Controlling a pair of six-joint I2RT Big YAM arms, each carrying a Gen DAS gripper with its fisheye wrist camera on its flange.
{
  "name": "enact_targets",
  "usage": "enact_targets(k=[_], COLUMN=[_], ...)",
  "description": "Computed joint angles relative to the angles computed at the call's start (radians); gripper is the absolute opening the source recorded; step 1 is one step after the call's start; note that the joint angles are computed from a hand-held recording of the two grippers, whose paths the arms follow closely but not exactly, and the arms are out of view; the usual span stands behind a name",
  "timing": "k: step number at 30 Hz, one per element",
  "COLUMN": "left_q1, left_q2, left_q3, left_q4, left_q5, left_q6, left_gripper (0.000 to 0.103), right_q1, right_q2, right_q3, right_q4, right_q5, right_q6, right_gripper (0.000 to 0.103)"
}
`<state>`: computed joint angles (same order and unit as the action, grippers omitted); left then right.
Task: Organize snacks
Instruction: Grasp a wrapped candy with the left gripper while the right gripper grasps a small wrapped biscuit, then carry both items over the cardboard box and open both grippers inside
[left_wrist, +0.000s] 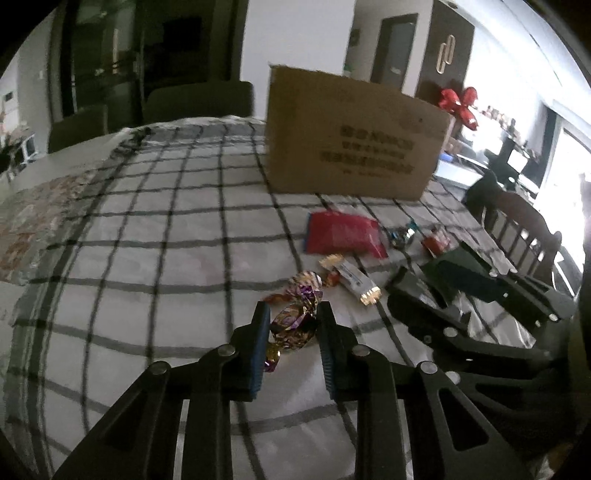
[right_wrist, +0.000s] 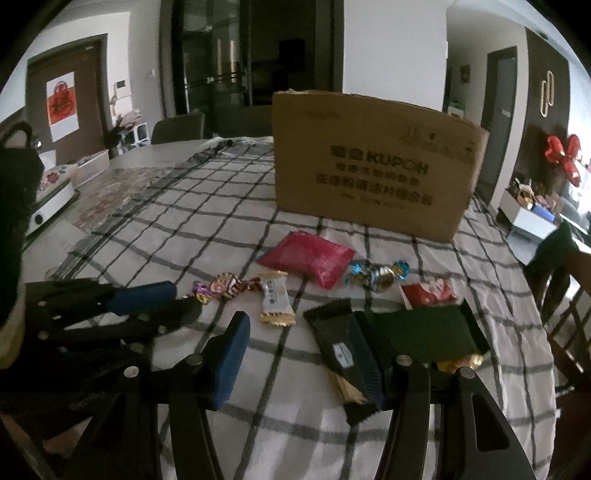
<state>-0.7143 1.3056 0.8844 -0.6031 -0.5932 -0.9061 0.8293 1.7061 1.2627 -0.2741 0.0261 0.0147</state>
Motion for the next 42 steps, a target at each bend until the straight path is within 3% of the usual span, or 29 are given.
enact_targets(k=[6,8,11,24,32,42], left_q1=[0.011,0.017,0.021,0.035,0.019,-0.019], left_q2=[-0.003,0.0,0.001,0.014,0.01,-0.004], left_q3=[0.002,0.001,0.0,0.003,0.019,0.072], left_q4=[-0.009,-0.005,-0.004,-0.002,-0.031,-0.074], left_q5=[0.0,0.006,0.009,0.026,0.003,-0.054], left_q6=[-0.022,-0.028,-0.036,-0.044,-0.063,-0.061], left_gripper=[0.026,0.026,0.026,0.026,0.026,0.026], right_q1=[0.005,0.001,-0.003,-0.009,-0.007,-0.024], right_q2=[0.05,0.076,0.109,0.176,0.142,0.017], right_q3=[0.06,0.097,0.142,0.227,0.189,0.079], right_q4=[-0.015,-0.054,-0.105,-0.181,-0.146,-0.068], right_q5=[-0.008,-0.036,-0.068,-0.119,-0.101,-0.089], right_q6=[-0.038,-0.048,-0.046,-0.043,-0.034,-0.01], right_gripper=[0.052,0.041,0.035,0.023,0.019,0.019])
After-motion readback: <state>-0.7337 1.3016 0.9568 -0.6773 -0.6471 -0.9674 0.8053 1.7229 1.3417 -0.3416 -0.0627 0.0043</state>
